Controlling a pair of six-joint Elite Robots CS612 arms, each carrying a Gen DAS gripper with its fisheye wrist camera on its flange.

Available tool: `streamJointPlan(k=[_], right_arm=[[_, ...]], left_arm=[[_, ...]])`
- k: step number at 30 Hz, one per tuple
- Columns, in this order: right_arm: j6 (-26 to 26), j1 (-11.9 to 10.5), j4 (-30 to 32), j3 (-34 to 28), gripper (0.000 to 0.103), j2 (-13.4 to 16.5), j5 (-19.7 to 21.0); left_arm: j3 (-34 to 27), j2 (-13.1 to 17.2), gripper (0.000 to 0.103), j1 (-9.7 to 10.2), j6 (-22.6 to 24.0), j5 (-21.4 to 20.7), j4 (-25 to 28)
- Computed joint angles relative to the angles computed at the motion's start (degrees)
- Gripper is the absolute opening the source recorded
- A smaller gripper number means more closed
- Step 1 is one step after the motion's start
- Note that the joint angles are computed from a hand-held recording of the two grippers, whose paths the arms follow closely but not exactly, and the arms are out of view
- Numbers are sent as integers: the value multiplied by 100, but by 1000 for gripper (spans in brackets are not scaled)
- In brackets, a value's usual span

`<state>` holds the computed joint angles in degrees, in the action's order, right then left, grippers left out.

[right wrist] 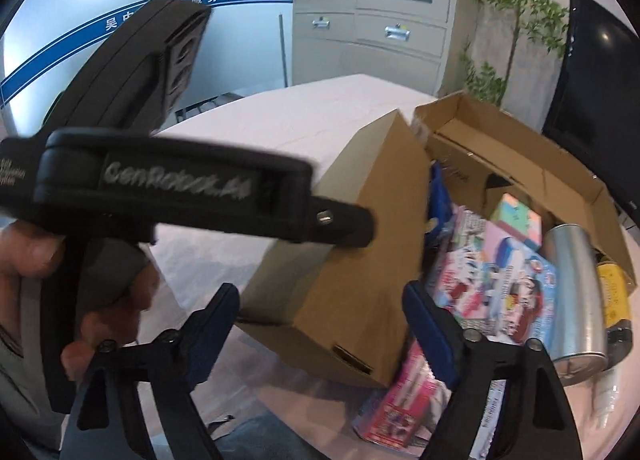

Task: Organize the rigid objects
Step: 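Grasp the folded cardboard divider with both grippers and lift it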

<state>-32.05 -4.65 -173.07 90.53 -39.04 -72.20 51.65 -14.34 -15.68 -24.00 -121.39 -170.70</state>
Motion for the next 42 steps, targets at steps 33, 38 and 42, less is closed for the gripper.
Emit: streamJointPlan(k=[33, 38, 42], right_arm=[[1125, -578, -345, -166, 68, 45, 513], [909, -658, 347, -302, 31, 75, 627], [942, -692, 505, -377, 27, 115, 693]], left_arm=[[-823, 142, 63, -286, 1150, -577, 874], [31, -223, 63, -230, 661, -5, 32], [1005, -634, 64, -211, 195, 709, -596]])
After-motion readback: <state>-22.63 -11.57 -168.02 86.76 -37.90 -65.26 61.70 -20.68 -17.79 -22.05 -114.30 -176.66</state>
